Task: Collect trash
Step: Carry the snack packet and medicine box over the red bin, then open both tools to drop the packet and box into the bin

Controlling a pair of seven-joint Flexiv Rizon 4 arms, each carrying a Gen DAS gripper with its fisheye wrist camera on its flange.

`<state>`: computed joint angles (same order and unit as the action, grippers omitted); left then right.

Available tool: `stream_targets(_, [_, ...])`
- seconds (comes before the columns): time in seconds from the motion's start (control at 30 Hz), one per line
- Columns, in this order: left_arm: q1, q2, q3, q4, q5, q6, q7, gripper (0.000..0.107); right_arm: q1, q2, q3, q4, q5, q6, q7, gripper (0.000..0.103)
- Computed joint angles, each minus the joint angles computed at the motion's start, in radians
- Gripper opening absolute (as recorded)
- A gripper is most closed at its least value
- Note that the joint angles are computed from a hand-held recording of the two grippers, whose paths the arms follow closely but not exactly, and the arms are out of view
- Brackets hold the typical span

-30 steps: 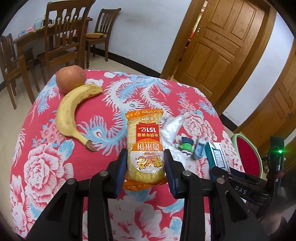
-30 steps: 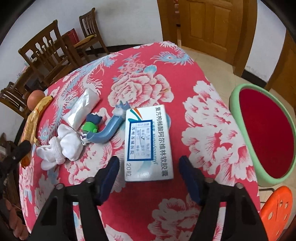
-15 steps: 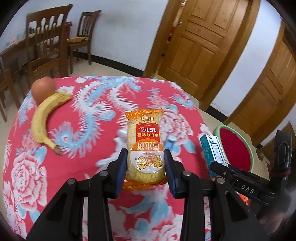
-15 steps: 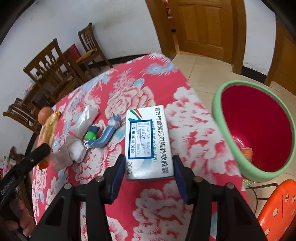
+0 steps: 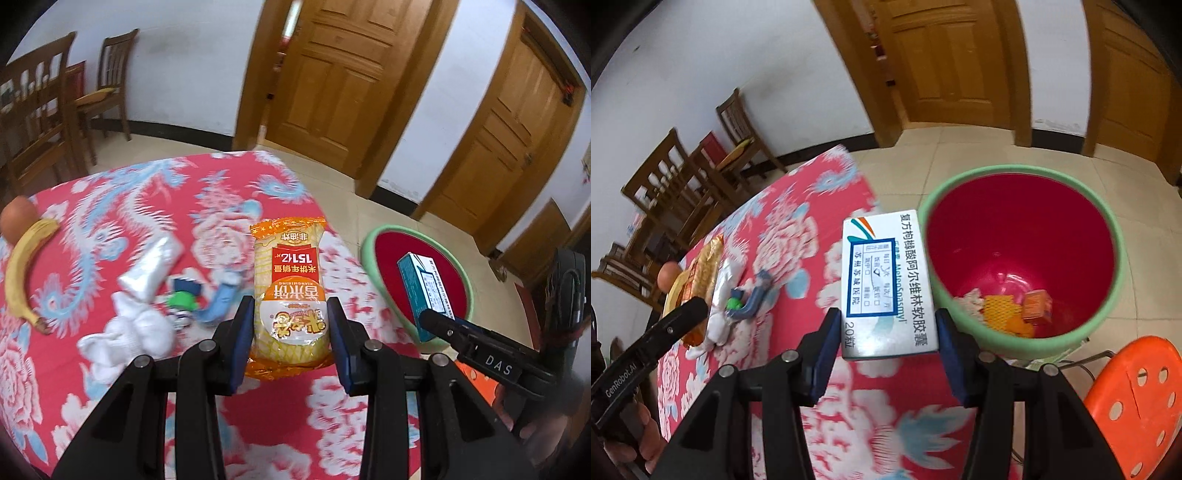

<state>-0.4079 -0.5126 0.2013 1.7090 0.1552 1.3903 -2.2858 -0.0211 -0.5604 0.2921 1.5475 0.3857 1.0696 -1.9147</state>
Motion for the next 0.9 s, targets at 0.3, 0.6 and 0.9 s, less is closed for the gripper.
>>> stream_targets(0.3, [0.014, -0.091, -0.076, -0.150, -0.040, -0.076, 0.102, 0.039, -0.055, -0.036, -0.022, -0.048, 0.022, -0.013, 0.031, 0.054])
stream_targets(0.6, [0.013, -0.198, -0.121, -0.312, -0.088, -0.175, 0.192, 0.039, -0.093, -0.093, -0.037, -0.113, 0.021, -0.046, 0.078, 0.054])
stream_targets(0.9, [0.007, -0.283, -0.137, -0.439, -0.118, -0.246, 0.246, 0.039, -0.108, -0.128, -0.052, -0.135, -0.004, -0.030, 0.110, 0.056])
